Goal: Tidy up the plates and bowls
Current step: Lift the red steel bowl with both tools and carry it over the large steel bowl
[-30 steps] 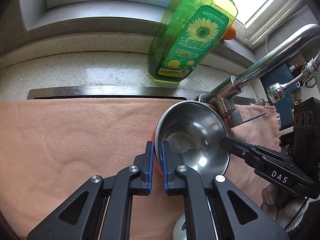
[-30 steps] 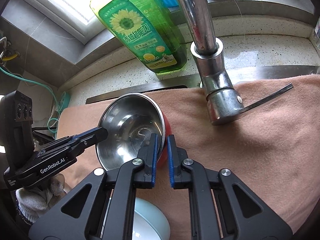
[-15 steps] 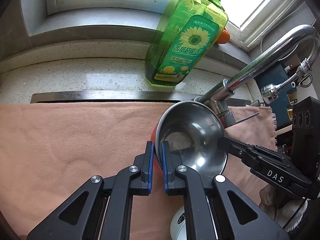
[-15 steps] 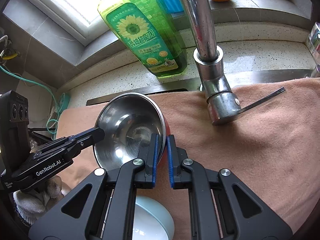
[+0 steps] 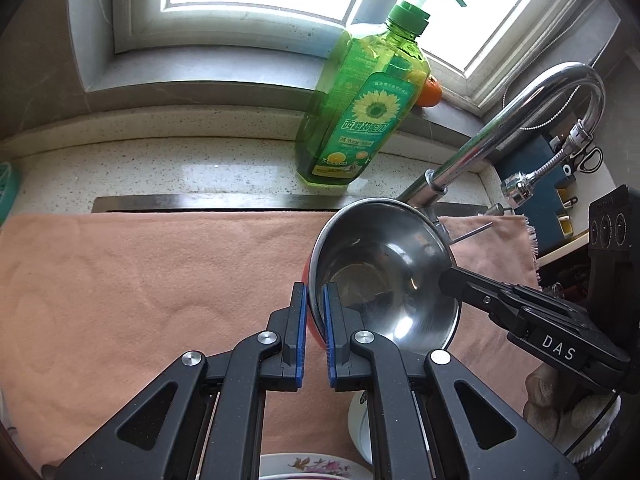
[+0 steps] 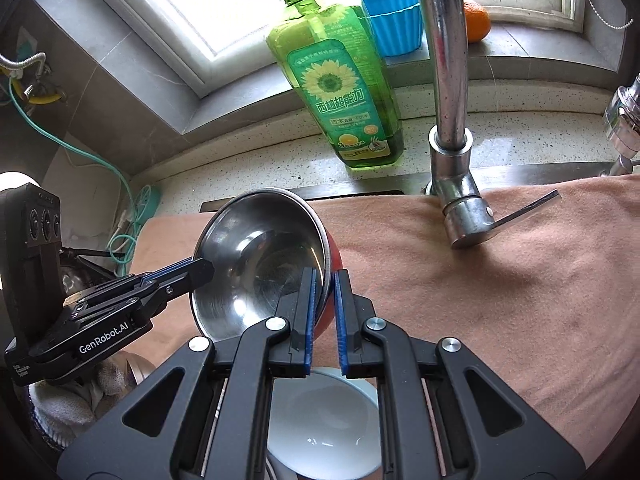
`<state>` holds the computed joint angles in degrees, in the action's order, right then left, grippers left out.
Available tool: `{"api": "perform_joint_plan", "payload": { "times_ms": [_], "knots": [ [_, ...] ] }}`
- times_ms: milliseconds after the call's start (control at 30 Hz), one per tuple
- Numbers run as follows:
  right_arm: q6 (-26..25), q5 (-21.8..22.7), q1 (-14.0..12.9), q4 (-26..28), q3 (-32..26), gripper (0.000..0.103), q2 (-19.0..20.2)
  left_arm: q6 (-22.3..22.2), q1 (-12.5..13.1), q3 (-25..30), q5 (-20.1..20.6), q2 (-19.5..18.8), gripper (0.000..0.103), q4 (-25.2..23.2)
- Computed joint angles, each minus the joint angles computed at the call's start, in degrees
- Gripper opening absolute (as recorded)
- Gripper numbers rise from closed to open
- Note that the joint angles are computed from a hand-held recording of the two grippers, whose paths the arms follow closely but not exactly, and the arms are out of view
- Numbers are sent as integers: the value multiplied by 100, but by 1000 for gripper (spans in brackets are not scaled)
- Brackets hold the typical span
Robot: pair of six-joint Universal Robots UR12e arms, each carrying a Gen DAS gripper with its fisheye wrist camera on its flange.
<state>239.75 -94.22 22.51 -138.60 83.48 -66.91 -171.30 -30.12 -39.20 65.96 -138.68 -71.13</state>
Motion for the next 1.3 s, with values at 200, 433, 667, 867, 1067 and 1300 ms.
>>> {"api": "perform_joint_plan", "payload": {
  "times_ms": [200, 433, 667, 867, 1067, 1300],
  "knots": [
    [5, -133, 145, 188, -280, 9, 77, 36, 101, -363, -84, 251, 7, 227],
    [51, -233, 319, 352, -637, 9, 213, 41, 264, -811, -296, 551, 7, 434],
    [45, -331, 522, 497, -1084, 9, 439, 76, 460, -1323, -450, 888, 7, 685],
    [-18, -308, 703, 659, -1562, 9, 711, 59, 654, -1739, -522, 1160, 7, 888],
    [-68, -221, 856, 822, -2024, 9, 995, 92, 843, -2148, -503, 1422, 7, 1016],
    [-113, -168, 1004, 980, -2460, 9, 1252, 125, 1029, -2577, -503, 1685, 7, 1119]
  ]
}}
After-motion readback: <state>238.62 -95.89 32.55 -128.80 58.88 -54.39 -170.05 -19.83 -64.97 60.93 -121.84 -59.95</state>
